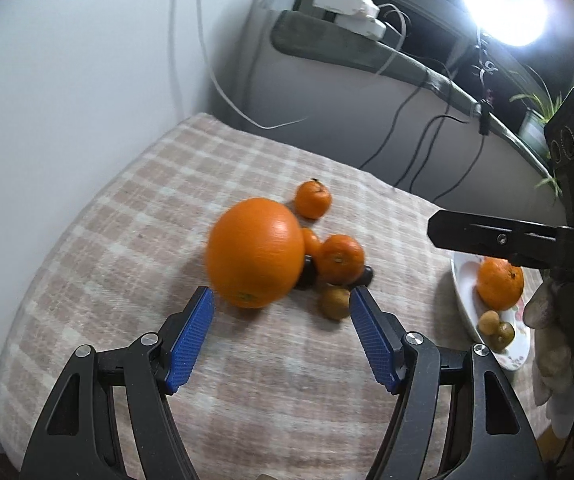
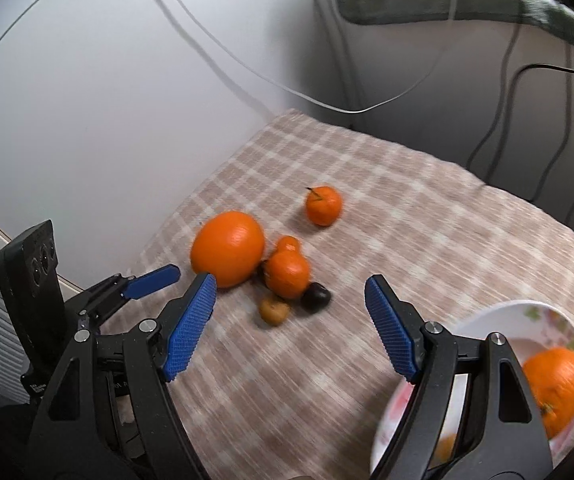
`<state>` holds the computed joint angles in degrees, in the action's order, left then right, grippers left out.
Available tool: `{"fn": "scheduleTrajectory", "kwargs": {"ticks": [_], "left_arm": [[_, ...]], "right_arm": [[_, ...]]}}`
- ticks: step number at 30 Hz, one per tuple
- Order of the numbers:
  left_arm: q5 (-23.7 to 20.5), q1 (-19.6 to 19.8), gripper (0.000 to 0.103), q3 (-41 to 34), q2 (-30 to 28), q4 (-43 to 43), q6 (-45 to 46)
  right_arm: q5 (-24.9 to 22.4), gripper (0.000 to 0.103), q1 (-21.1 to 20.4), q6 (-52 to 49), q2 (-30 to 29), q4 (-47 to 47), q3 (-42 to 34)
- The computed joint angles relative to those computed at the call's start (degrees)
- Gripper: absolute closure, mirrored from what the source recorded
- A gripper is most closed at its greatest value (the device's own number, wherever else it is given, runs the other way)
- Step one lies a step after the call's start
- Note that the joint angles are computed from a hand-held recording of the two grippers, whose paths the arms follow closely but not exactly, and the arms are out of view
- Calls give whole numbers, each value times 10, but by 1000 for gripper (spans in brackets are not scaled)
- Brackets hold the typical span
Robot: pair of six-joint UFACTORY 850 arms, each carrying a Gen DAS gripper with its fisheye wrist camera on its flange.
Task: Organize fruits
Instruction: 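Move the right tool back toward the other large orange, then close the right gripper around the second large orange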
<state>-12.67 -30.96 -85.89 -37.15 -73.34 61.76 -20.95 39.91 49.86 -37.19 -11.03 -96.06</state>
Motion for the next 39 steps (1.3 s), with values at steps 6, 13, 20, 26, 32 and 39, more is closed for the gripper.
{"fn": "scheduleTrajectory", "kwargs": {"ticks": [6, 13, 20, 26, 32, 39], "left_arm": [[-17, 10, 33, -13, -14, 2, -13], [-45, 18, 35, -29, -29, -12, -17], [-68, 26, 37, -41, -43, -16, -30], [-76, 27, 37, -49, -51, -13, -39], [-77, 27, 39, -59, -60, -4, -49], [-79, 25, 41, -67, -66, 15, -64]], "right_arm": [[-18, 23, -4, -116, -54, 90, -75], [-64, 23, -10, -228, -125, 180, -181], [-108, 23, -15, -287, -184, 232, -265], [-140, 23, -16, -304, -221, 245, -320], [-163, 23, -18, -316, -245, 251, -355], [-182, 23, -19, -319, -263, 252, -380]]}}
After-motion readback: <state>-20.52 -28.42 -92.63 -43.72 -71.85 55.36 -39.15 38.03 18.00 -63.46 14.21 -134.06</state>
